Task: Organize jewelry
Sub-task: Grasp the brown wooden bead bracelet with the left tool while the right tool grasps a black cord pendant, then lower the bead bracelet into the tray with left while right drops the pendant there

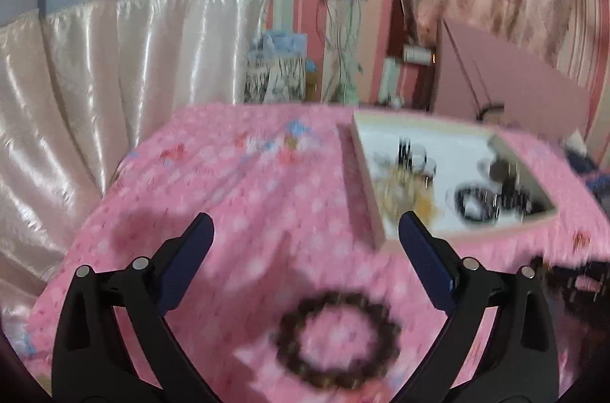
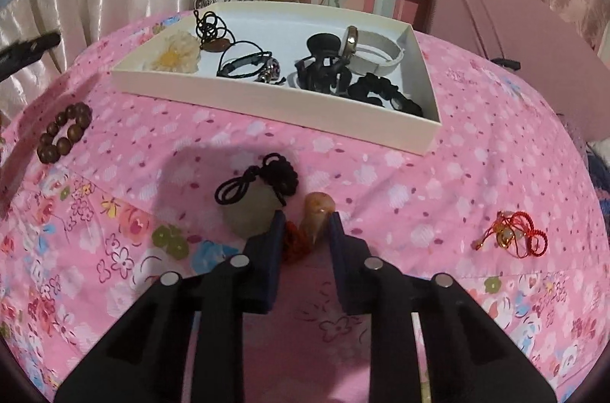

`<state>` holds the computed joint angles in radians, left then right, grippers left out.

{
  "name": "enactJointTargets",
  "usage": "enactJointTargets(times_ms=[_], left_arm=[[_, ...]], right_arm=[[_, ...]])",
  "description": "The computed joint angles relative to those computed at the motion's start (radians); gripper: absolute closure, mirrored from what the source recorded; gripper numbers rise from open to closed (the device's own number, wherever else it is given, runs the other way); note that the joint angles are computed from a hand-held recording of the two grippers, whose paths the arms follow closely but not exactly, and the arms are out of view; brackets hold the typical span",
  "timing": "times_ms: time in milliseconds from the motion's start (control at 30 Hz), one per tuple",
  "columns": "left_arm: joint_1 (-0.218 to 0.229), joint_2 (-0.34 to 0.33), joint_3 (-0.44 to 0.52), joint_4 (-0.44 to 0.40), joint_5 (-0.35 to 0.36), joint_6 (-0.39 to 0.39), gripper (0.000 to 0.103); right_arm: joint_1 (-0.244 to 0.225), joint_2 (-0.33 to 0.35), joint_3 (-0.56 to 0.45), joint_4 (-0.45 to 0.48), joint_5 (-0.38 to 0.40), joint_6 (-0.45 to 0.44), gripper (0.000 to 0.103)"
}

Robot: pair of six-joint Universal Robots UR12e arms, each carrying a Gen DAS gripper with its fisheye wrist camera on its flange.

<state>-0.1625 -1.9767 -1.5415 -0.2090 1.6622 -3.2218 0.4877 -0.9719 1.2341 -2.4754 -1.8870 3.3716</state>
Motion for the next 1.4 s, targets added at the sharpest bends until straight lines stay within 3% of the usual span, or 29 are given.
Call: enactJointTargets(times_ms=[67, 233, 333, 433, 533, 633, 800, 1033, 1233, 1400], left_arm=[[-0.004, 0.012, -0.024, -0.035, 0.024, 0.024, 0.006], [-0.002, 0.018, -0.047, -0.152, -0.004, 0.029, 0.011], [-0.001, 0.014, -0.046, -0.198, -0.015, 0.032, 0.044], [0.003, 0.005, -0.029, -0.251, -0.042, 0.044, 0.058], [0.002, 0.003, -0.027, -0.255, -0.038, 0.047, 0.060], [0.002, 0.007, -0.035, -0.229, -0.028, 0.028, 0.084], [0.035, 0.024, -0.066, -0.177, -0.129, -0.035, 0.086], [0.024, 0.049, -0.071, -0.103, -0.133, -0.034, 0.086], [-0.012, 0.031, 0.031, -0.093, -0.101, 0.015, 0.086], [-0.030, -0.021, 0.141, -0.078, -0.109, -0.008, 0.086]], right_arm=[[0.004, 0.005, -0.007, 0.006, -0.007, -0.015, 0.085], [-0.007, -0.003, 0.004, -0.007, 0.038, 0.005, 0.085], [-0.016, -0.008, 0.014, -0.022, 0.072, 0.020, 0.085], [-0.013, -0.005, 0.010, -0.019, 0.063, 0.016, 0.085], [-0.013, -0.005, 0.010, -0.020, 0.067, 0.019, 0.085], [-0.013, -0.007, 0.013, -0.026, 0.069, 0.023, 0.086], [-0.009, -0.010, 0.022, -0.055, 0.051, 0.013, 0.087], [-0.025, -0.047, 0.075, -0.166, 0.109, 0.024, 0.087], [-0.034, -0.052, 0.023, -0.265, 0.128, -0.020, 0.087], [-0.052, -0.008, -0.095, -0.252, 0.132, -0.071, 0.087]])
